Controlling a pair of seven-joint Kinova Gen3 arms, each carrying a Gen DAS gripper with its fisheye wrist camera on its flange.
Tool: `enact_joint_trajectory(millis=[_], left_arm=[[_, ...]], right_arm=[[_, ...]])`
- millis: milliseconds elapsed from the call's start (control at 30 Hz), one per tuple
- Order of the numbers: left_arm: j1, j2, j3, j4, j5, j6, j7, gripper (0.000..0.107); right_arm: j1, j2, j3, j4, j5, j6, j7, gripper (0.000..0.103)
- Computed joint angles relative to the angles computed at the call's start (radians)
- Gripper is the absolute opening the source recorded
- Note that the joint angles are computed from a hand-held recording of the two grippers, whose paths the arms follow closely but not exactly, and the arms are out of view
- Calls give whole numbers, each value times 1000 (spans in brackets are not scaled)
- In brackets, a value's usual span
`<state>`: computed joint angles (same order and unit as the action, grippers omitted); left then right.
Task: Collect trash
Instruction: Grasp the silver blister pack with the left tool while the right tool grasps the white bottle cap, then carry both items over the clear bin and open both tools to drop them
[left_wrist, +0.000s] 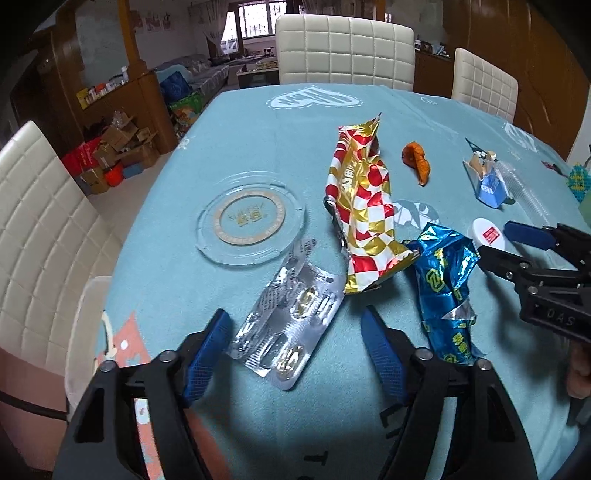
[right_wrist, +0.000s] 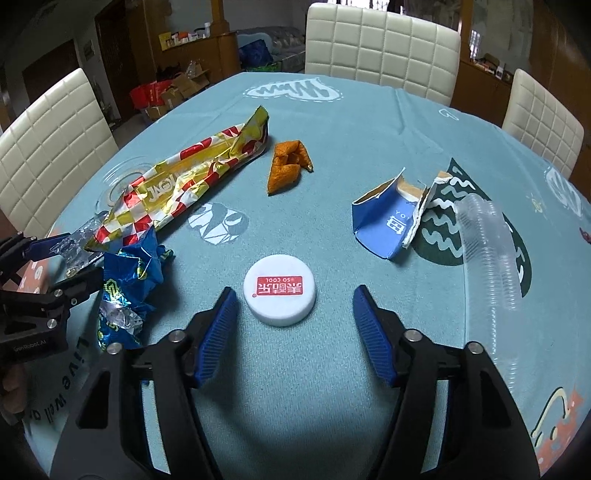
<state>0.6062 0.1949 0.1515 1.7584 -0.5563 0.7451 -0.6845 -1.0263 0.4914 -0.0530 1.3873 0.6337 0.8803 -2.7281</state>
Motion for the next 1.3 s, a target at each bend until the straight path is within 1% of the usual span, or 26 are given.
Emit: enact_joint_trajectory(millis=[33,100,133,200,233,433,700,967,1100,1300], left_arm=[[-5,-9,-7,5,23,-14,-22,43],[38,-7,-44,-6,19,5,-18,34],[48,-10,-47,-1,-1,6,9,31],[23,-16,-5,2,-32,20,38,30],[24,-20,3,4,-52,29,55,30],[41,-60,26,24,-132,60,125,30],[23,-131,75,65,-201,84,203,30],[-19,-189,123,115,-243,84,258,30],[-48,-224,144,148,-256,82,281,30],[-102,-269,166,187,-251,79,288,30]], right_arm=[[-1,-2,0,1,1,-2,-1,41],[4,-6,-2,7,-2,-13,-5,41],[3,-7,-1,9,-1,-16,-7,41],[5,-9,-3,10,-5,-17,-7,40],[8,-12,-6,14,-9,-23,-5,40],[-10,-30,-7,27,5,-17,-25,40],[-45,-60,-22,16,61,29,-56,40],[-82,-41,-40,-66,96,91,-11,40],[-90,-18,-42,-113,86,95,33,40],[-111,43,-29,-232,55,111,135,40]])
